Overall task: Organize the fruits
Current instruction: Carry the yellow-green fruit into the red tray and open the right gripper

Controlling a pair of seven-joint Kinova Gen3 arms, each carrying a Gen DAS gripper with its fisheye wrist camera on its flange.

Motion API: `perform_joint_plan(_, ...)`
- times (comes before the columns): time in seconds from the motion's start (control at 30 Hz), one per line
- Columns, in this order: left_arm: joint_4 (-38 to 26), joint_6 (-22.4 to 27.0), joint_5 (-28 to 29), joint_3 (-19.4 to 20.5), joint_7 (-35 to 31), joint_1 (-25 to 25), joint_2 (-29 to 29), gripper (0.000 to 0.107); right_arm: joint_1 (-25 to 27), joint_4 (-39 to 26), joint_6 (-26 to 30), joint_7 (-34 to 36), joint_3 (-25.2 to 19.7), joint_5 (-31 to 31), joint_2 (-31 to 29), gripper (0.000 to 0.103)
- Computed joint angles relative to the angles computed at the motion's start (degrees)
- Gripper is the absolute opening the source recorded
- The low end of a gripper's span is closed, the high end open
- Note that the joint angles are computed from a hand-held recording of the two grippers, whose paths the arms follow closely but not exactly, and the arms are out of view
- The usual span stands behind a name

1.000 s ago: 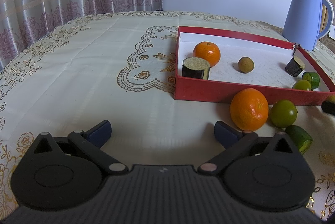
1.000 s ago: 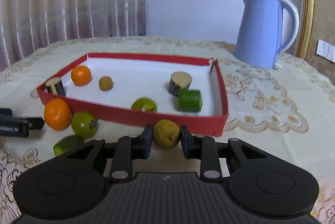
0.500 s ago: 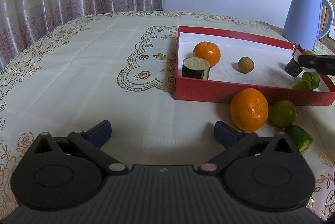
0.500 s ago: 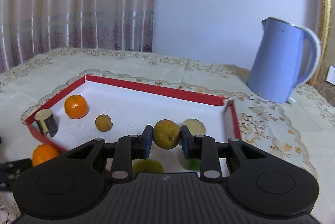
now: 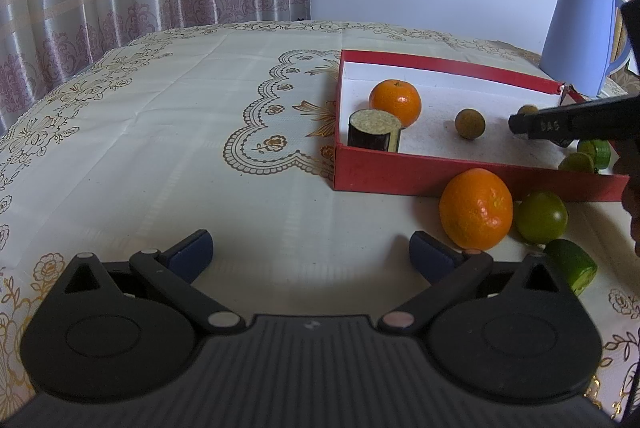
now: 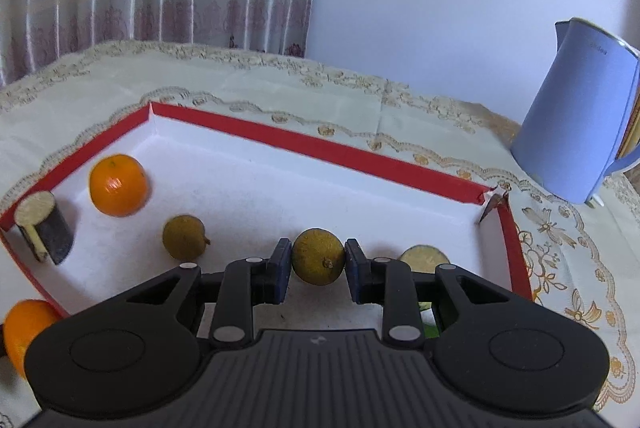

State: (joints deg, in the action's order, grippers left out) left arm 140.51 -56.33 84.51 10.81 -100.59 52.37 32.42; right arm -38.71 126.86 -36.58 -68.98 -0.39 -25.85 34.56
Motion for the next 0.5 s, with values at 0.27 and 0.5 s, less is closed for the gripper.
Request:
perform_joint_plan(0.27, 0.0, 0.0, 0.0, 0.0, 0.0, 0.0, 0.0, 0.103, -0.4, 1.0, -2.7, -0.6, 0.2, -0.7, 0.6, 0.063)
perform_joint_plan(0.5, 0.0, 0.0, 0.0, 0.0, 0.0, 0.0, 0.0, 0.103, 0.0, 10.4, -14.6, -4.0, -2.5, -0.1, -2.0, 0.085)
